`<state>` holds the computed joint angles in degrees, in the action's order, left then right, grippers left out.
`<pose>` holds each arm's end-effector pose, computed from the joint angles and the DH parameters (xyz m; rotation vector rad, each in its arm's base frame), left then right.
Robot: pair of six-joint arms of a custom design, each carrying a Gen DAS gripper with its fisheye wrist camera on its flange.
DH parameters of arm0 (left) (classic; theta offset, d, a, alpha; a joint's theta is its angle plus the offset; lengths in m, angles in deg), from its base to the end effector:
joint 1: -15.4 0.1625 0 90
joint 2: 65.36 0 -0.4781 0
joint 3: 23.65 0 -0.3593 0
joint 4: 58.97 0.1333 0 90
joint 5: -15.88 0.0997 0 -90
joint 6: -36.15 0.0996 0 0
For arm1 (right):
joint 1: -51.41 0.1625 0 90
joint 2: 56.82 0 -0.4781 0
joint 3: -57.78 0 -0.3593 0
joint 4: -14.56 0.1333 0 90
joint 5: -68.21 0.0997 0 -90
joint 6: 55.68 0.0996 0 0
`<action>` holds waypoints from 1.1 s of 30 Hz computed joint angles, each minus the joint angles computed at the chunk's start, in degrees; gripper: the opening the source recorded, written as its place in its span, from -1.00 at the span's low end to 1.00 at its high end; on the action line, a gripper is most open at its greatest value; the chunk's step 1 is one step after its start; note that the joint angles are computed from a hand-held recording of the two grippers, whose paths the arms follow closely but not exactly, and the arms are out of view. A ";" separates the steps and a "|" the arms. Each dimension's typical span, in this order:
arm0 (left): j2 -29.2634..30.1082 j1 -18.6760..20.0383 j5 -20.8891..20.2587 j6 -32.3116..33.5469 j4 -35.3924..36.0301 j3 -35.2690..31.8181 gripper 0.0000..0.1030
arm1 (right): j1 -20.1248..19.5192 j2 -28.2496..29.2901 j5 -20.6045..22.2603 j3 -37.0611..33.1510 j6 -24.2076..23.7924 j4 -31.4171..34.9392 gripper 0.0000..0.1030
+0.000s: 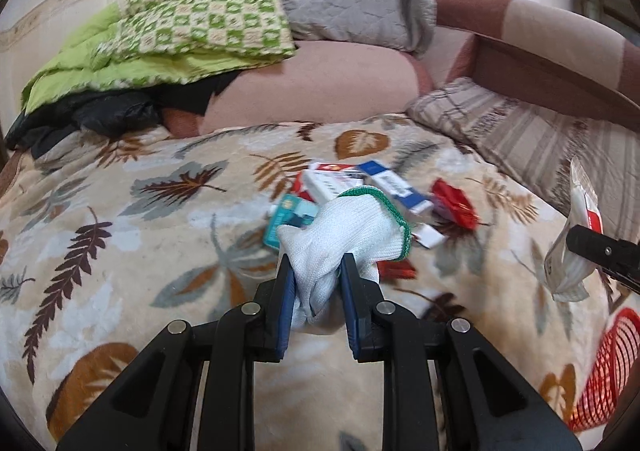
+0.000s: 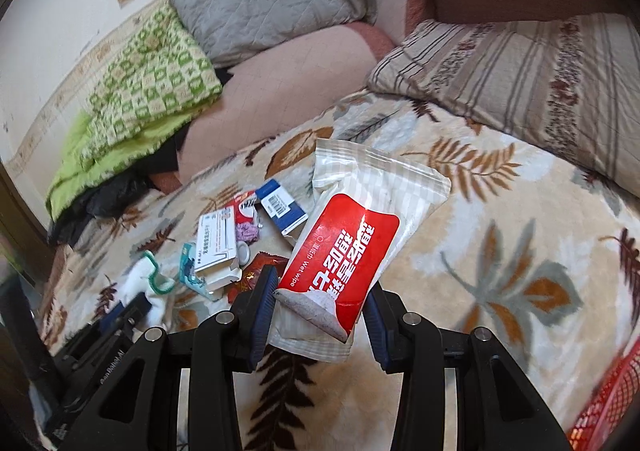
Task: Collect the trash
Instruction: 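Lift the held cloth and snack packet off the bed with both tools, then carry both items over the red basket and open both tools to drop them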
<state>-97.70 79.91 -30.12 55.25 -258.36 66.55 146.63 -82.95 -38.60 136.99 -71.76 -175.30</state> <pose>-0.1242 -0.7309 0.1475 0.4378 2.1991 -1.1101 0.1753 -0.7701 0.0932 0.3146 -2.5648 1.0743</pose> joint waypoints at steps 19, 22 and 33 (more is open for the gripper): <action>-2.18 -12.73 -19.24 -5.04 13.38 10.59 -0.59 | -8.16 -22.70 -0.10 35.83 -2.84 -22.19 -0.14; -0.68 -13.94 -23.37 -7.69 18.61 8.28 -0.59 | -10.38 -26.00 0.53 39.14 -1.73 -22.89 -0.14; 6.90 -15.66 -29.15 -12.01 30.38 -1.06 0.11 | -17.21 -30.86 1.41 43.22 0.56 -22.16 -0.10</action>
<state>-90.81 64.24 -59.26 43.25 -227.98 65.49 129.42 -113.81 -37.19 180.21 -71.20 -197.46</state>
